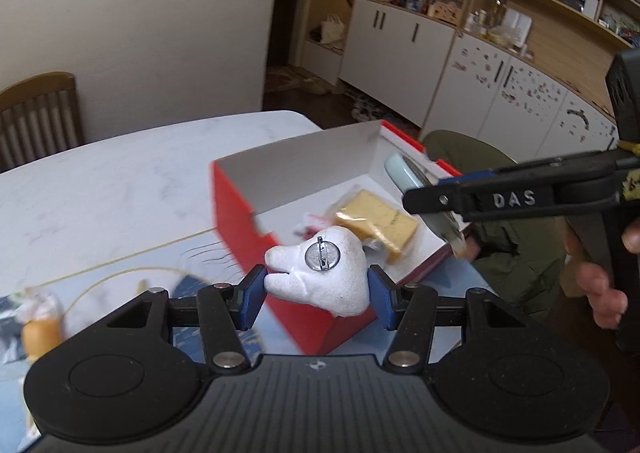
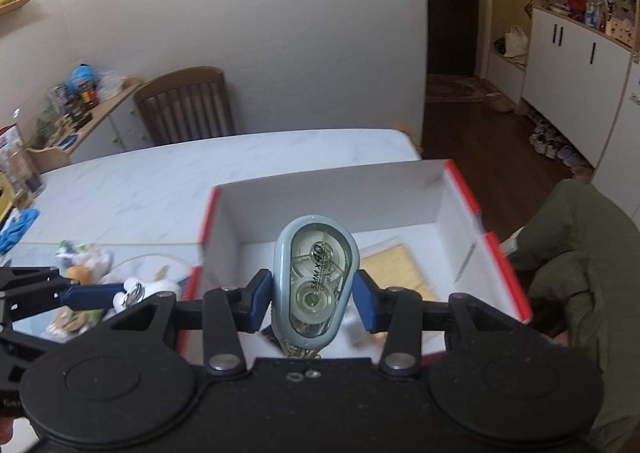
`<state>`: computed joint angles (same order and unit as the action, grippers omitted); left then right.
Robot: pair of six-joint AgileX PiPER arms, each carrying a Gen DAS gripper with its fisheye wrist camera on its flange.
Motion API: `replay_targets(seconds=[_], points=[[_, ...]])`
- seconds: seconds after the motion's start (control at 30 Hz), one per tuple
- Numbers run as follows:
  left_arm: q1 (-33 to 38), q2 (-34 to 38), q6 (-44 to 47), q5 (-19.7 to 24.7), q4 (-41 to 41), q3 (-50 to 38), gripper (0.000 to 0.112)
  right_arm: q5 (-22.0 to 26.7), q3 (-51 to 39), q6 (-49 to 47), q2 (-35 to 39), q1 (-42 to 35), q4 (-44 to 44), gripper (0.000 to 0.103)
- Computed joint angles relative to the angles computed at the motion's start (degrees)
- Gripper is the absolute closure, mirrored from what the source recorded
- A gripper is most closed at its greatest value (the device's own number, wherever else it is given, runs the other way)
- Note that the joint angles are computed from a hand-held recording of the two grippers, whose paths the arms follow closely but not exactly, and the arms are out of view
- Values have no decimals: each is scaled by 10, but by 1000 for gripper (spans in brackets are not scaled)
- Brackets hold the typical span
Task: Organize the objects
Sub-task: 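Carry the tooth toy and tape dispenser with both tools over the red shoebox, then lower both tools into the box and open them to release the items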
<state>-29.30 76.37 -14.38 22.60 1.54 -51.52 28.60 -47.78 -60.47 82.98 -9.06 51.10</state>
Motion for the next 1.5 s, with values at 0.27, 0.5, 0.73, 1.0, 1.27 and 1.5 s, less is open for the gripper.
replay_targets(seconds=[0.27, 0.5, 0.73, 1.0, 1.27, 1.5], points=[[-31, 127, -29, 20, 24, -113, 59, -7, -60, -27, 89, -28, -3, 60], [-48, 227, -19, 70, 17, -215, 59, 2, -120, 33, 168, -29, -57, 60], [-51, 307, -42, 121, 38, -299, 59, -10, -164, 85, 228, -11, -111, 60], [-43, 370, -47, 159, 45, -364, 59, -19, -190, 124, 263, 0, -158, 60], [-43, 412, -50, 191, 56, -416, 59, -9, -212, 142, 287, 1, -187, 60], [-30, 441, -28, 235, 17, -458, 59, 0, -221, 161, 293, 6, -217, 59]])
